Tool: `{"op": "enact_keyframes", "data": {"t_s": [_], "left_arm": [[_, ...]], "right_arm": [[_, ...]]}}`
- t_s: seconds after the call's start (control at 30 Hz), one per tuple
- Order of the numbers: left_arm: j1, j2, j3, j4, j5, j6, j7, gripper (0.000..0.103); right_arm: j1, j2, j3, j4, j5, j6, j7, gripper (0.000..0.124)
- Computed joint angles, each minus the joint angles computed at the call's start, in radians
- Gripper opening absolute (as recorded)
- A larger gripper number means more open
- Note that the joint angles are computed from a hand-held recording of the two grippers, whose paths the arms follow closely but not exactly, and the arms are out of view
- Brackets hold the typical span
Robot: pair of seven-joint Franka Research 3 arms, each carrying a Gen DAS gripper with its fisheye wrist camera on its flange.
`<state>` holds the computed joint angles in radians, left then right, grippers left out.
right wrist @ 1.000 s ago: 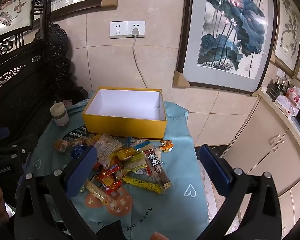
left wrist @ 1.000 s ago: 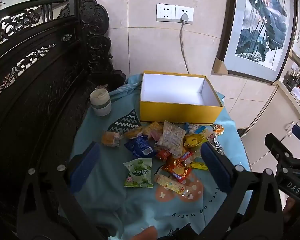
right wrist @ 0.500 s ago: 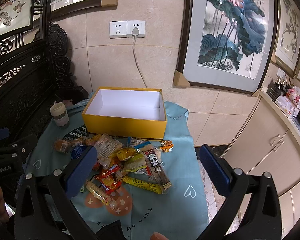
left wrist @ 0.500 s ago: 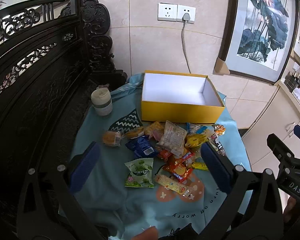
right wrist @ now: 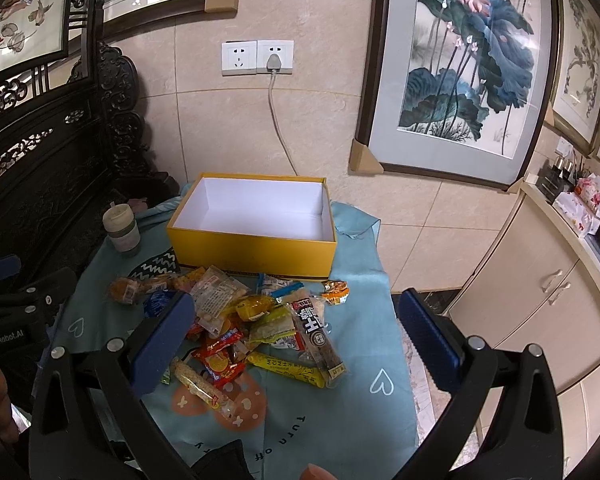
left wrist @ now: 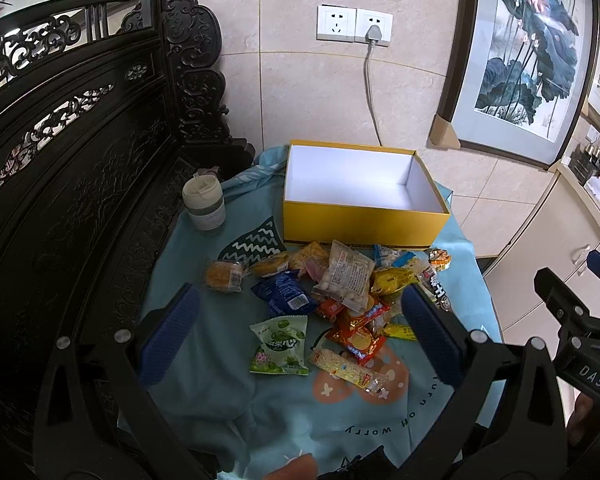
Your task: Organize snacks
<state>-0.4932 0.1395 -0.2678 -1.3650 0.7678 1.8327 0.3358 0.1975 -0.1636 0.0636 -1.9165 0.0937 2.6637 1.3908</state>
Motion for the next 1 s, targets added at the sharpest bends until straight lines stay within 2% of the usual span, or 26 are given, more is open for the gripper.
{"op": "enact_keyframes", "data": {"t_s": [1.0], "left_arm": [[0.002,-0.005,-0.002,-0.009,-0.015,-0.003,-0.011,0.101]], "right_arm": [[0.007,-0.014,0.0,-0.021,0.022,-0.011,-0.02,0.102]]}}
